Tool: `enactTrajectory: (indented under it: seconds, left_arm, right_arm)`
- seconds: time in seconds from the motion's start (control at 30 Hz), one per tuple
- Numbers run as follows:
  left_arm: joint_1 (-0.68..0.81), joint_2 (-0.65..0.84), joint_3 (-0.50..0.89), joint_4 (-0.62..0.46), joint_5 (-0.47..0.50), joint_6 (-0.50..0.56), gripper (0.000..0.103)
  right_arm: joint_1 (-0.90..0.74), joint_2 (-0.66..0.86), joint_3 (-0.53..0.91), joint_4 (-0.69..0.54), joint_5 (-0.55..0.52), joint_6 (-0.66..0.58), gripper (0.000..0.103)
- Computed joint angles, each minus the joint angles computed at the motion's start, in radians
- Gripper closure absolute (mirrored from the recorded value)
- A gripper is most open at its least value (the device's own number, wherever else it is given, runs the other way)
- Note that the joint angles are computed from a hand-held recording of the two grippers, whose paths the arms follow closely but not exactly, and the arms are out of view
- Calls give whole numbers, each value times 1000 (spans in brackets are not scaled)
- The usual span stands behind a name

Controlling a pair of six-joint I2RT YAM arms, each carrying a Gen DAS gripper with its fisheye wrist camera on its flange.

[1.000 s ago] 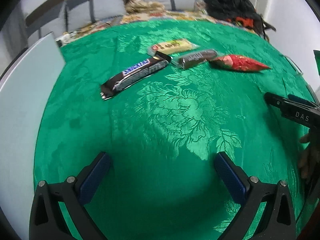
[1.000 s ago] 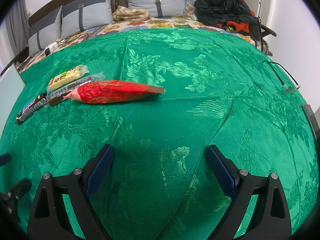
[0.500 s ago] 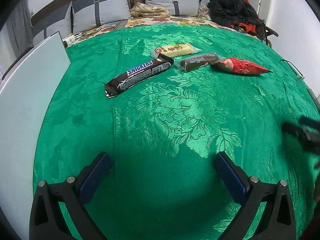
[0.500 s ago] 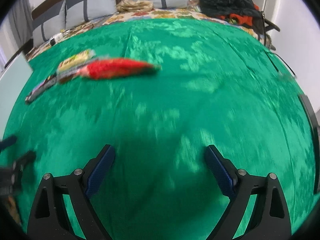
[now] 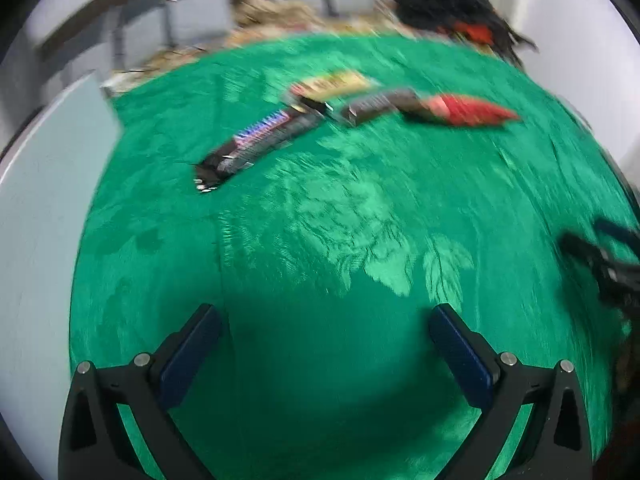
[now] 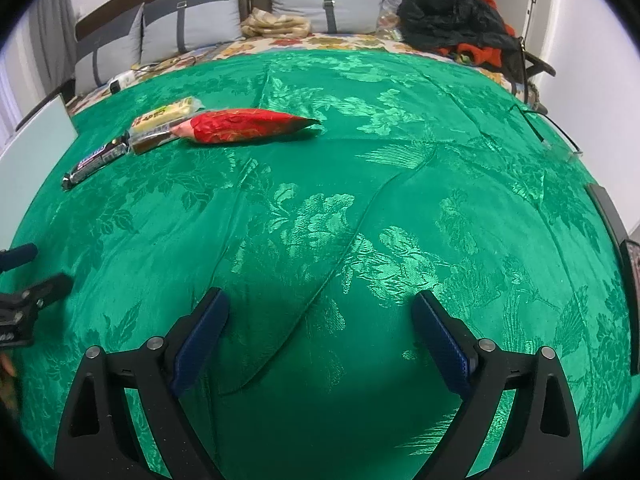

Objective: Organize snacks
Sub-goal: 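Lower the left tool onto the Snickers bar and close it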

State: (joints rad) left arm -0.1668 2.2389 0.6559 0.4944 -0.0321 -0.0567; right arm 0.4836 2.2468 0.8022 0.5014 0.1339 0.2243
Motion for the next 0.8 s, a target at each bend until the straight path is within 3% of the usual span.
enactTrajectory:
  seconds: [0.03,0.17,0.27,0.43,0.5,0.57,0.6,0.8]
  left_arm:
    - [27,-15,60,-120,6,44,0]
    - [137,-61,189,-263,47,155,0]
    - [190,1,381,-439,107,197,1]
    - [164,120,576,-535,67,273,26]
    - [154,155,620,-551,74,288,39]
    - [150,158,617,-530,111,293,75]
    - [147,162,622,-525,110,282,83]
    - [132,86,414,-338,98,143,86]
  right_arm:
    - [0,0,1,-1,0,0,7]
    - [0,0,-1,0,-1,0,7]
    - [0,1,2,-1,0,1,7]
    - [0,0,0,-1,-1,0,7]
    - [-1,-1,-1,0,-1,0,8]
    - [-1,-1,-1,0,-1,0,7]
    - [-1,-1,-1,0,-1,0,7]
    - [-1,0,0,0,-2,0,7]
